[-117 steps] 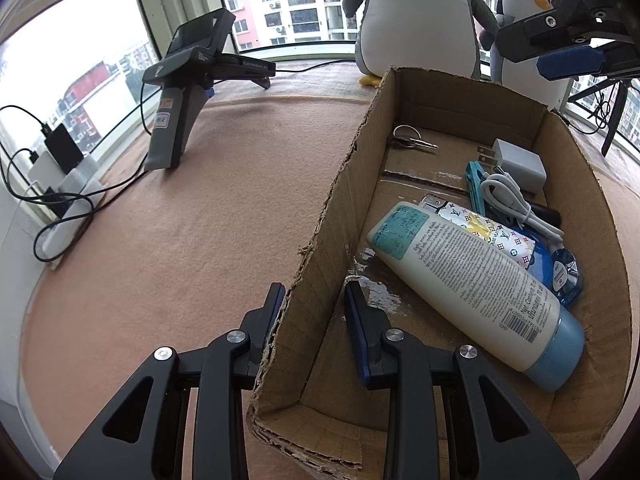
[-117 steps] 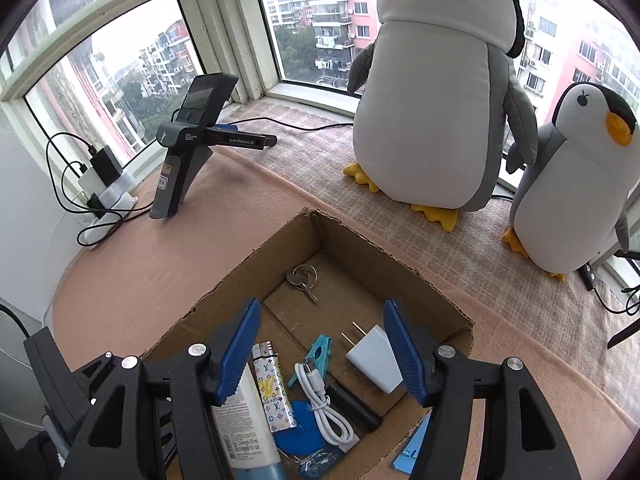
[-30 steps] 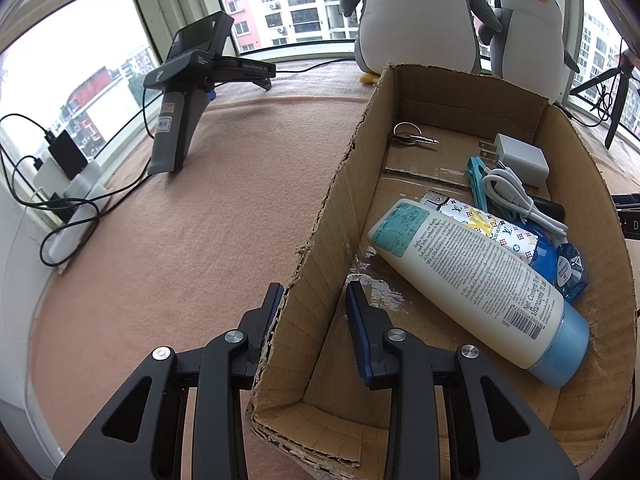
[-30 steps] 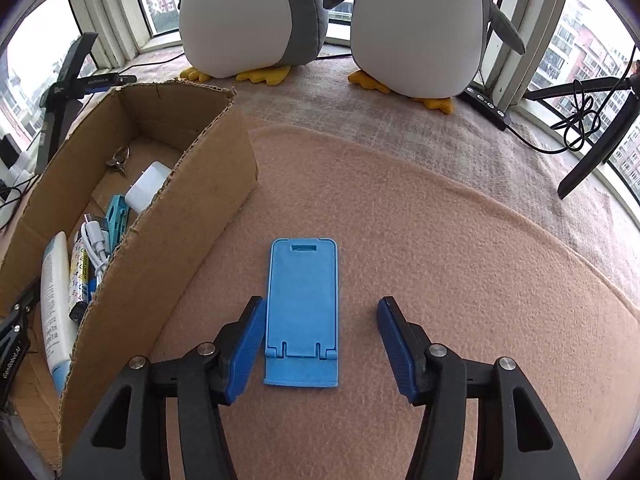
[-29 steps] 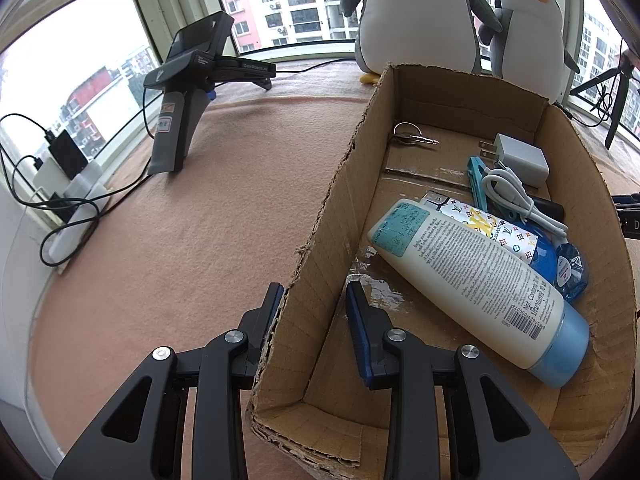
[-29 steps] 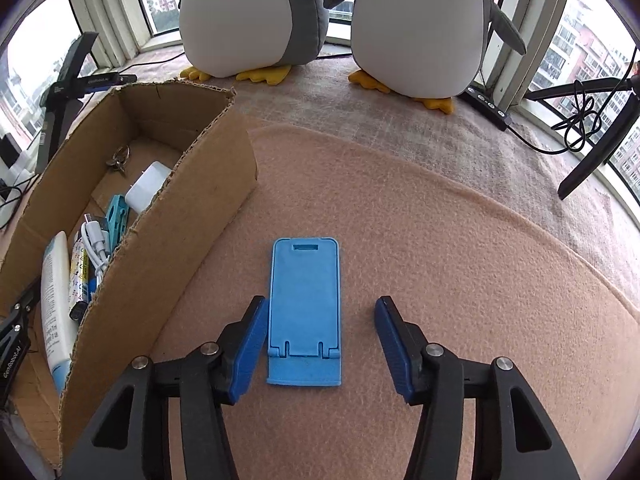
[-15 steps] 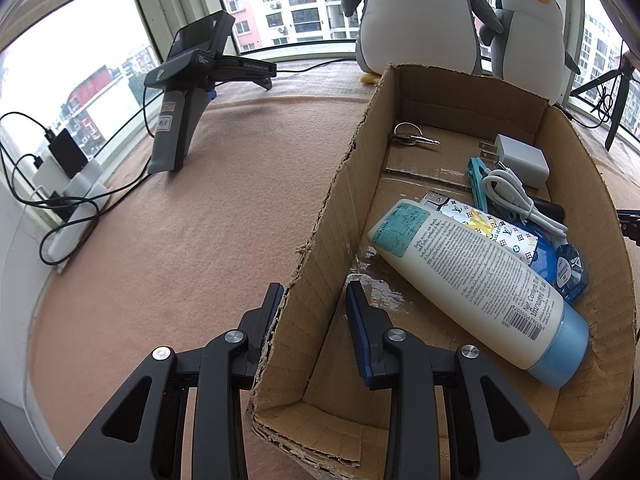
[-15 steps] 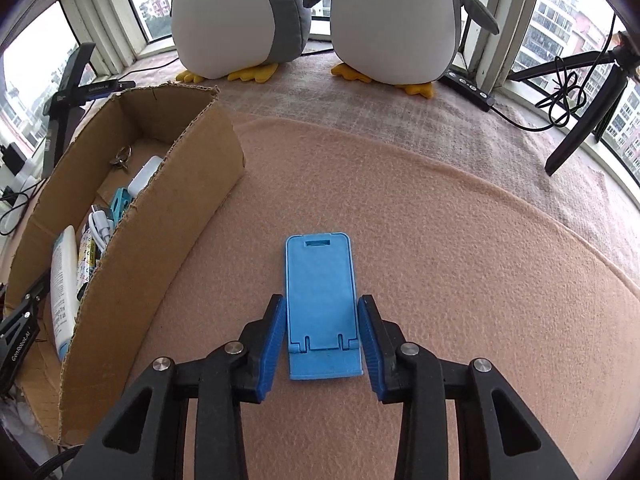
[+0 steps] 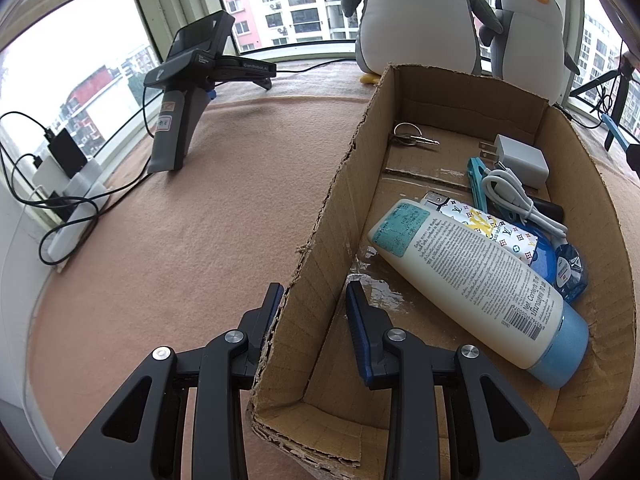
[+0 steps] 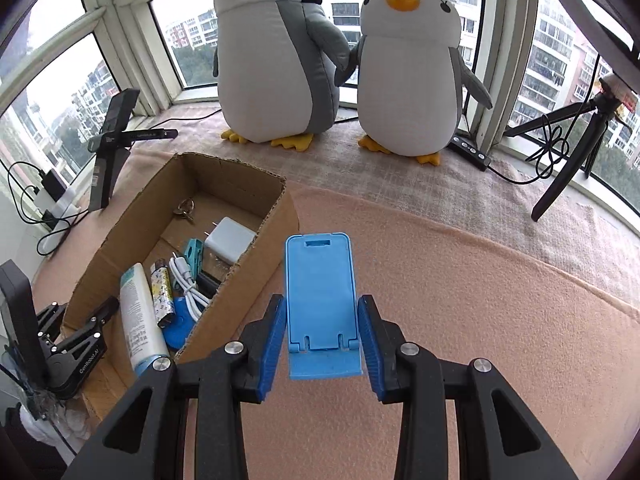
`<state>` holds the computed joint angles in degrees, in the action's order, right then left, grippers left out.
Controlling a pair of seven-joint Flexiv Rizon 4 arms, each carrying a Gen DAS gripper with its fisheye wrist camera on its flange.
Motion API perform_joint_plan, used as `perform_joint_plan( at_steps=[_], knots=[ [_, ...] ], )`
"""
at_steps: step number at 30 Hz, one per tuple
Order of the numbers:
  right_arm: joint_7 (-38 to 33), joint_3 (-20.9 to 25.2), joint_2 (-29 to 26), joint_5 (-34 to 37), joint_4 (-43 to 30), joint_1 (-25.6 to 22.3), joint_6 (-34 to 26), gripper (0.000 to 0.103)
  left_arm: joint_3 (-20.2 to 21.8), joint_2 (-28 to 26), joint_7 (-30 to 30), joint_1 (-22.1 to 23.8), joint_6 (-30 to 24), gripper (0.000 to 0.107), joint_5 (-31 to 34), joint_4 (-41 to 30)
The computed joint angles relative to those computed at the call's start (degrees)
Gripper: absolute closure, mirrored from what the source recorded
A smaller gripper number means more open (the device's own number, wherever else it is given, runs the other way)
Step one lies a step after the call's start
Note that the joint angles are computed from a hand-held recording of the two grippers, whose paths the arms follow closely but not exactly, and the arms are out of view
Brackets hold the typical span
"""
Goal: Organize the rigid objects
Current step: 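Carry the blue phone stand with the right gripper into the box and release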
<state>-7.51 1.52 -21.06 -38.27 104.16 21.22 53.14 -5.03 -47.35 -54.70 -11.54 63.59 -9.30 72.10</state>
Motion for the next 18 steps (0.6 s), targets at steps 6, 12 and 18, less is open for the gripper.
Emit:
perform_joint_plan(
  at_steps=[6,12,18],
  knots=[
    [-4.6,0.0,-3.1,-0.3,-6.3,1.0,1.0,0.07,-0.1,0.0,0.0,0.0,0.0,0.076,0.0,0.0],
    [-11.1,0.1,-7.8,3.3,-13.0,1.9,1.8,0.07,-0.2,0.0,0.0,0.0,0.1,0.076,-0.1,0.2],
    [-18.5,1.2,-12.3,9.5,-19.2,2.1,1.4,0.07,-0.2,0.1,-0.2,-0.1,0.2,0.076,-0.2,0.4]
  ],
)
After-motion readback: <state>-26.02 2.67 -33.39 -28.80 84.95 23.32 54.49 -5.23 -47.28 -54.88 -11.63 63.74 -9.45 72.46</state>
